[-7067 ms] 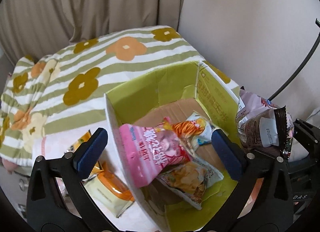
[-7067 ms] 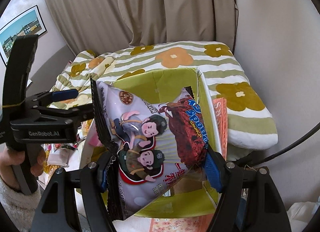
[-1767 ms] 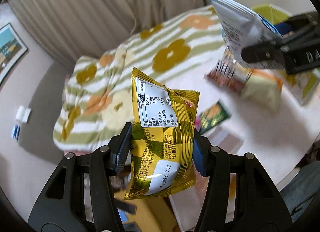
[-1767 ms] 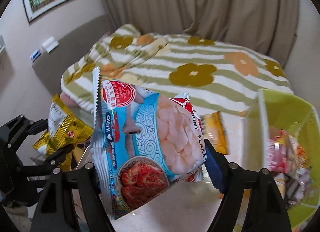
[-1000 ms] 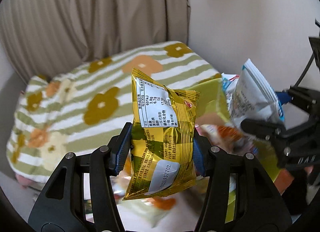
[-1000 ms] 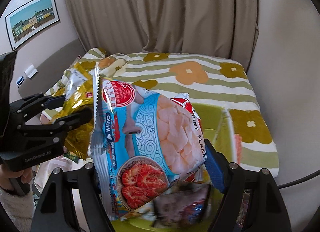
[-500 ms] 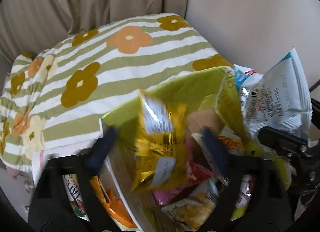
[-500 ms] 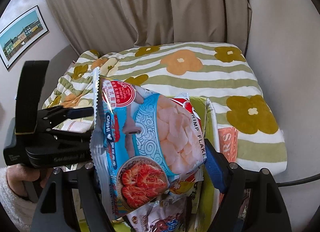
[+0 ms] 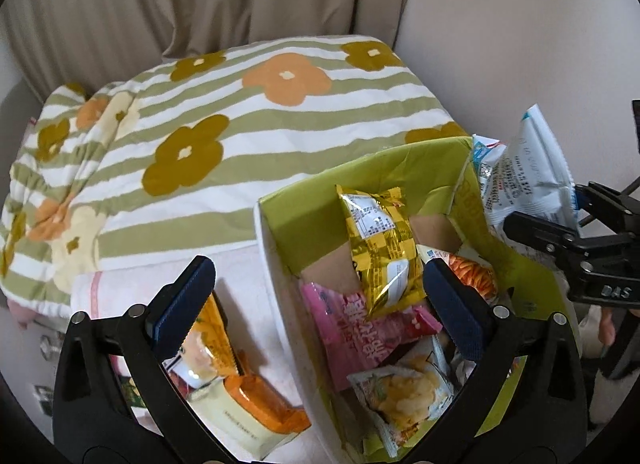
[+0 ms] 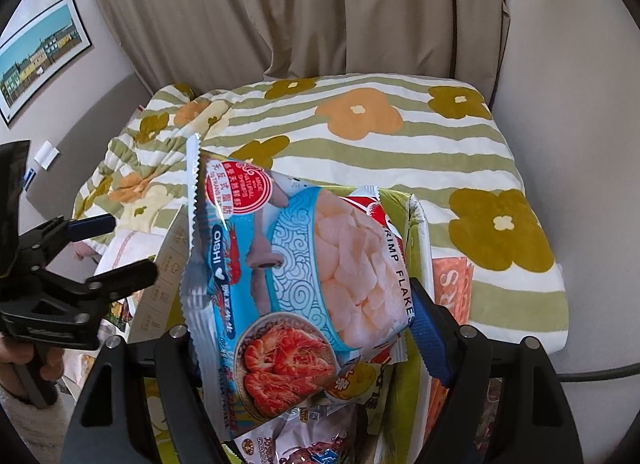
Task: Organize snacks
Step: 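Carry both bags over the green box and open both grippers to drop them, then move both grippers back from the box to the snack pile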
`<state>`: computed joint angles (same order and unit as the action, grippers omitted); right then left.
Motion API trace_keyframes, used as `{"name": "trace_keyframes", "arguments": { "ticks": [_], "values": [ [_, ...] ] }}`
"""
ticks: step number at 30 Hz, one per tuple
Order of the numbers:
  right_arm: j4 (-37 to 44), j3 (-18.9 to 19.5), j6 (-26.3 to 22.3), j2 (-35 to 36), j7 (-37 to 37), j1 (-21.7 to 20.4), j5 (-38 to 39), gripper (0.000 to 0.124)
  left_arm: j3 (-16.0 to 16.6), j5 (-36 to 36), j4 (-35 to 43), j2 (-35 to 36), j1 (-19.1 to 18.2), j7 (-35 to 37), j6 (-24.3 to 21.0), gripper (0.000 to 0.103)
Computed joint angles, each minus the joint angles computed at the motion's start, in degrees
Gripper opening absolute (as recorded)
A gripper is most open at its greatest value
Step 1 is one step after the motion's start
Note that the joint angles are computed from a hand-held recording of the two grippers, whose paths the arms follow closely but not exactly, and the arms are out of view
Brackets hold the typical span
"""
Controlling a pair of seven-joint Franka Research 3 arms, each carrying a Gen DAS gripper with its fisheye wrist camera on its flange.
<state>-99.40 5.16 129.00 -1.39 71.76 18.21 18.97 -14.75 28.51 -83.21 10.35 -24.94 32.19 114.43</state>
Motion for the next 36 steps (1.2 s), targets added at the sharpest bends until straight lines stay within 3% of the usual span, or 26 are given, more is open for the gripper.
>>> {"name": "trace_keyframes", "arguments": {
  "ticks": [4, 7, 12, 25, 36],
  "values": [
    [1.58, 0.44, 0.09, 1.49, 0.85, 0.48, -2.83, 0.084, -0.13, 0.40, -1.81, -1.85, -0.01, -1.21, -0.74, 0.103],
    [0.40, 0.62, 2.50, 1.06, 0.33, 0.86, -3.94, 0.103, -0.44, 0.44, -3.84, -3.68, 0.23, -2.49, -0.72, 0.103],
    [-3.83, 0.54, 5.34, -2.66, -2.99, 1.04, -1.51, 0.102, -1.32, 0.26, -6.77, -6.40, 0.52, -4.43, -0.74, 0.103],
    [-11.16, -0.14, 5.05, -12.31, -5.23, 2.12, 4.29, 0.103, -5.24, 4.60, -14.62, -15.98, 0.06, -11.34, -1.55, 0.103],
    [-13.59, 0.97, 7.20, -15.74, -13.27, 6.85, 11.91, 0.103, -8.84, 6.57, -22.03, -29.13, 1.37, -16.87, -12.73, 0.103]
  ]
}}
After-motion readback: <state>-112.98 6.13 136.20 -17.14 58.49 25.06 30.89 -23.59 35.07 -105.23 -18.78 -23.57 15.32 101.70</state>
